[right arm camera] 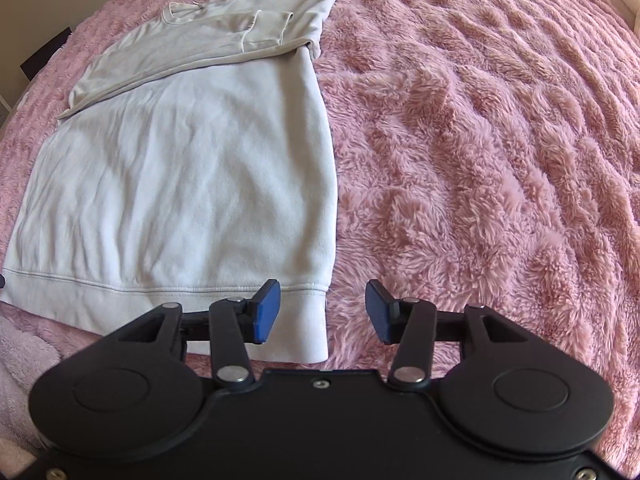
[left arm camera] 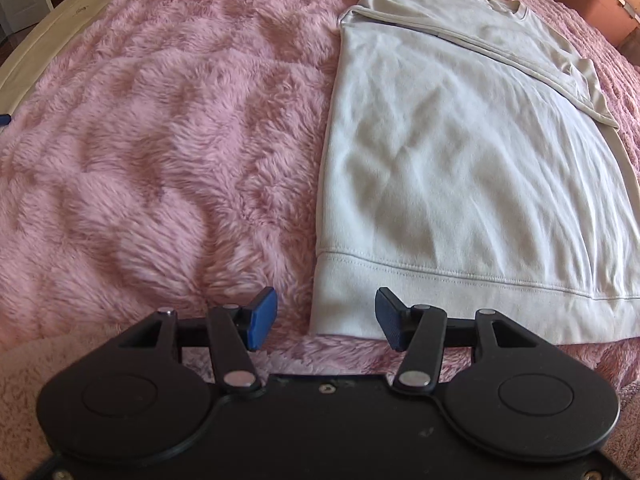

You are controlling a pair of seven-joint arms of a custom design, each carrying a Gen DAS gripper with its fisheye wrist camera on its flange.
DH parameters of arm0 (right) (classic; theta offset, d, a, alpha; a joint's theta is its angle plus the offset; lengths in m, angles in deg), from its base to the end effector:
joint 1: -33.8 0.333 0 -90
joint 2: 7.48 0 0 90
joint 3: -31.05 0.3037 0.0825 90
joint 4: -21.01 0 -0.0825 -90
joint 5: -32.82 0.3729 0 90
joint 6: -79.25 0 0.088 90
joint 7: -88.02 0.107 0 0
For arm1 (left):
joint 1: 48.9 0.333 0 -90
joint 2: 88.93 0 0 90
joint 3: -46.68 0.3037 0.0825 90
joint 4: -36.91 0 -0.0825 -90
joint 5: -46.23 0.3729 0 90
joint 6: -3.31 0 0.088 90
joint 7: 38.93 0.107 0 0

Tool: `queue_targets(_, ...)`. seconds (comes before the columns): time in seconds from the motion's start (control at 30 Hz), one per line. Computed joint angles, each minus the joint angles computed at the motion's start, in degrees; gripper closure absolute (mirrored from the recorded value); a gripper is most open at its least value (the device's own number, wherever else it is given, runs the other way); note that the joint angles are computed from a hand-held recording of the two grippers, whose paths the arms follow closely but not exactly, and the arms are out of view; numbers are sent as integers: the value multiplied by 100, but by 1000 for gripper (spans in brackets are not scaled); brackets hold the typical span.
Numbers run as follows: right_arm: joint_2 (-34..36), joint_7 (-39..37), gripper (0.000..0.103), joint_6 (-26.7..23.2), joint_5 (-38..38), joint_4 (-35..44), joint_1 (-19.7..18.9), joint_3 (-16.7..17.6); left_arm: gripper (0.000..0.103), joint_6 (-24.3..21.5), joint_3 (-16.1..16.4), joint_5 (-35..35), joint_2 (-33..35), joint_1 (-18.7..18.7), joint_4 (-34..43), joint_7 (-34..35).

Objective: Fold small clothes
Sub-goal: 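Move both grippers to the sweatshirt hem and close on it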

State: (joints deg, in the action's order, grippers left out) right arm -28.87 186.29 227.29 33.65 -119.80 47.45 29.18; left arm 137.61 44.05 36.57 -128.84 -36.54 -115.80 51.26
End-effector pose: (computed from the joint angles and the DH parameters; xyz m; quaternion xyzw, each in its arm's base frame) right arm 0.4504 0.0929 0.4827 -0.7021 0.6678 -0.1324 0.2089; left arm 0.3607 0.0588 0.4830 -0.7796 0.5953 -0.1619 0.1076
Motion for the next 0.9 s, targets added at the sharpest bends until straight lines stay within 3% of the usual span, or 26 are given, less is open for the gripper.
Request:
queue_targets(0.3,19,-244,54,-133,346,-94,63,-126,54,196,184,-345,174,-194,-83,394)
queue_targets(0.33,10,-260,54,-124,387,-117,65,-133,57,207,201,-391,182,-208,-85,444)
queue_targets(0.43,20,-374,55,-93,505,-152,89,-171,81,186,306,-643,213,-264,-59,561)
queue_targets(0.63,135,-790,55,-70,872,-105,175,-255,87,65,411,-966,384,-242,70,761)
queue_targets(0.9,437,-1123,60,-347,1270,177,218,-211,87,34,516,-1353,645,-301,277,1181)
